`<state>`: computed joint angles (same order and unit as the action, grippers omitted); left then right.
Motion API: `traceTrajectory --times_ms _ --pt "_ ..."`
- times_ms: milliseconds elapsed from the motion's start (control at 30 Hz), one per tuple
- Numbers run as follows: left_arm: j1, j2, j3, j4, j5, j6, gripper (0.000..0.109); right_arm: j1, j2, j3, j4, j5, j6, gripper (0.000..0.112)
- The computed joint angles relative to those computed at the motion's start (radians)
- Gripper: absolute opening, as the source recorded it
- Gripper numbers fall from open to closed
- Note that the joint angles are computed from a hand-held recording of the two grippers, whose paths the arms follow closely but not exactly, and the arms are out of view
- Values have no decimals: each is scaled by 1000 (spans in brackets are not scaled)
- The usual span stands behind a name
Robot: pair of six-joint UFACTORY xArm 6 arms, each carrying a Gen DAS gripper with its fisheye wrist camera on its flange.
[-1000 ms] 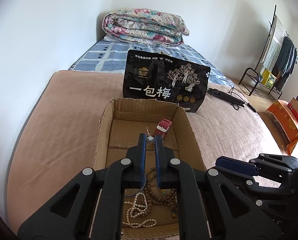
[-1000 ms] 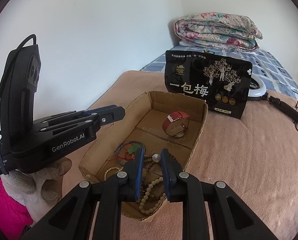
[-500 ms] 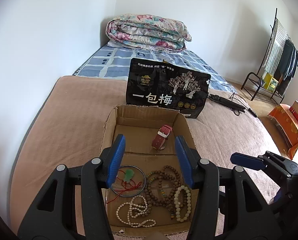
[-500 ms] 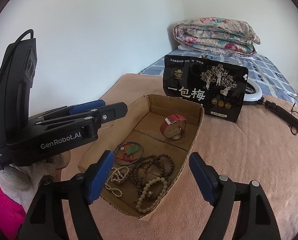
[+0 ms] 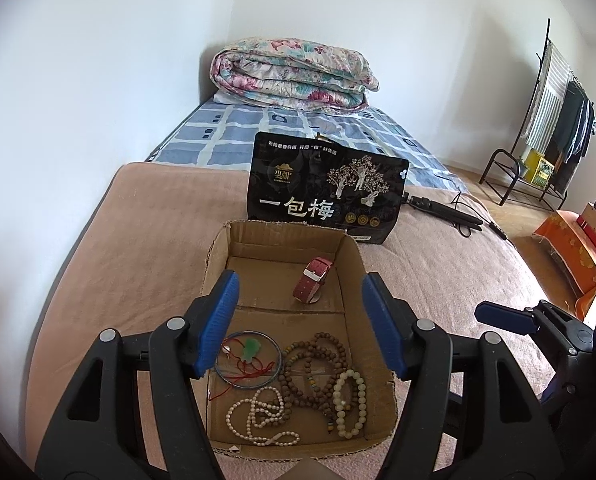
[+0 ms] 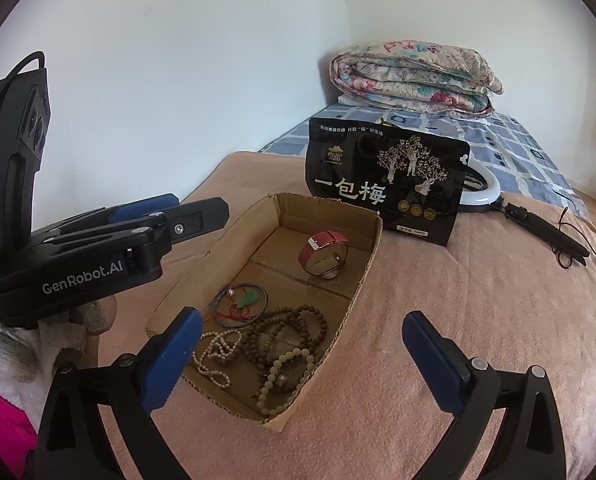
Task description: Organize jewelry
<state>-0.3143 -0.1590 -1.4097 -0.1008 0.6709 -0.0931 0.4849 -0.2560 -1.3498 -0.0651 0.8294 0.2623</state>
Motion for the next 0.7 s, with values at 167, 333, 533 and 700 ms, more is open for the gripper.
traceTrajectory --times_ms 167,333,533,700 --pt "-14 -29 5 28 5 -9 66 5 -23 -2 -41 17 23 103" --pt "-23 -52 1 49 20 -29 66 14 -47 -7 -77 36 47 103" --pt "-34 -100 14 80 22 -59 74 34 -88 -3 -151 69 89 103" --pt "-50 -159 42 121 27 -94 77 58 -129 0 -223 112 133 103"
